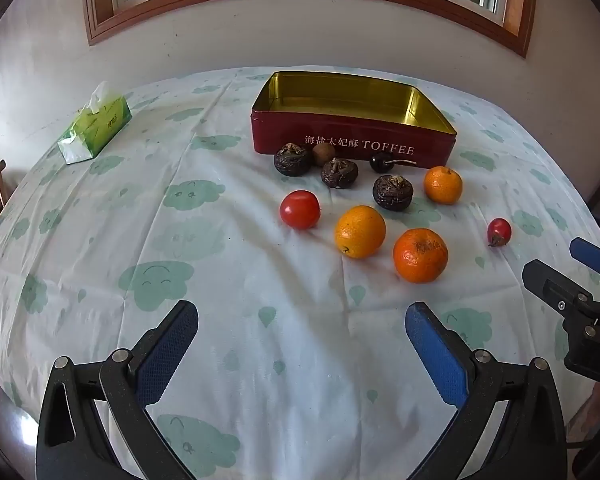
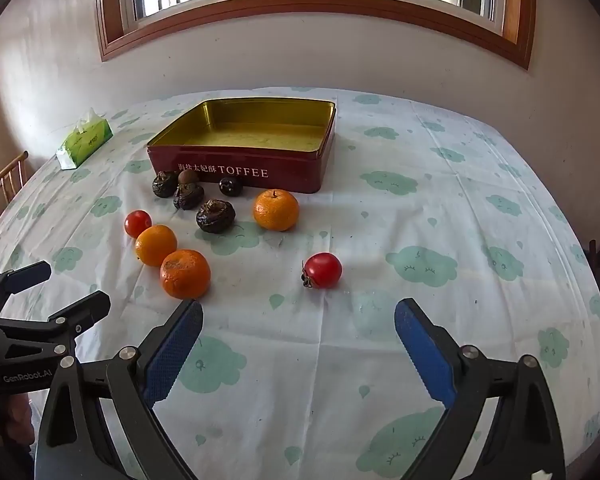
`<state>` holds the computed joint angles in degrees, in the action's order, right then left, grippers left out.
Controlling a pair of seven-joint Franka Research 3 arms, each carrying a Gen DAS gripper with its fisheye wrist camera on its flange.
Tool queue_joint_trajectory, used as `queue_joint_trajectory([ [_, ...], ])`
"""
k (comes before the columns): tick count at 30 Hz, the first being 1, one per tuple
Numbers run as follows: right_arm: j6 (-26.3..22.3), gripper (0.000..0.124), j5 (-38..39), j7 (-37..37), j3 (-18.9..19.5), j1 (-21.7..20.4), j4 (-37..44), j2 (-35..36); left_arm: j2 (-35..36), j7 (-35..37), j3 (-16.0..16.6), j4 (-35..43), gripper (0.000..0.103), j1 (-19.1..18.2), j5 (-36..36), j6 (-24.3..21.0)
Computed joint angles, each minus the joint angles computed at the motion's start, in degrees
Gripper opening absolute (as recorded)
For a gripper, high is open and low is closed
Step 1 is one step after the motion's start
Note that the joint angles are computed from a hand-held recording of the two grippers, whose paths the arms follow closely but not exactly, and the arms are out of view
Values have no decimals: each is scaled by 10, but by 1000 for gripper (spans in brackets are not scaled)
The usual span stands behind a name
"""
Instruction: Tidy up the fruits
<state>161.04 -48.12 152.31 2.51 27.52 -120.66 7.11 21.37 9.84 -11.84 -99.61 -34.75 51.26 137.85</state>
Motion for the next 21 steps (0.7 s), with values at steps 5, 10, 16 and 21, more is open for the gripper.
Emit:
queue_joint_trajectory([
  [5,-12,96,-96,84,-1,15,-7,-8,8,-6,-6,15,103,-7,-5,-21],
  [10,-5,96,-5,4,16,-2,-17,-12,-14,3,-7,-16,103,-4,-18,7],
  [16,-9,96,-9,4,18,2,-21,-17,-13,-5,-13,-21,103,-2,-14,10],
  [21,-13,96,-11,8,19,2,-19,-16,-13,-4,-11,-21,103,-9,-1,5],
])
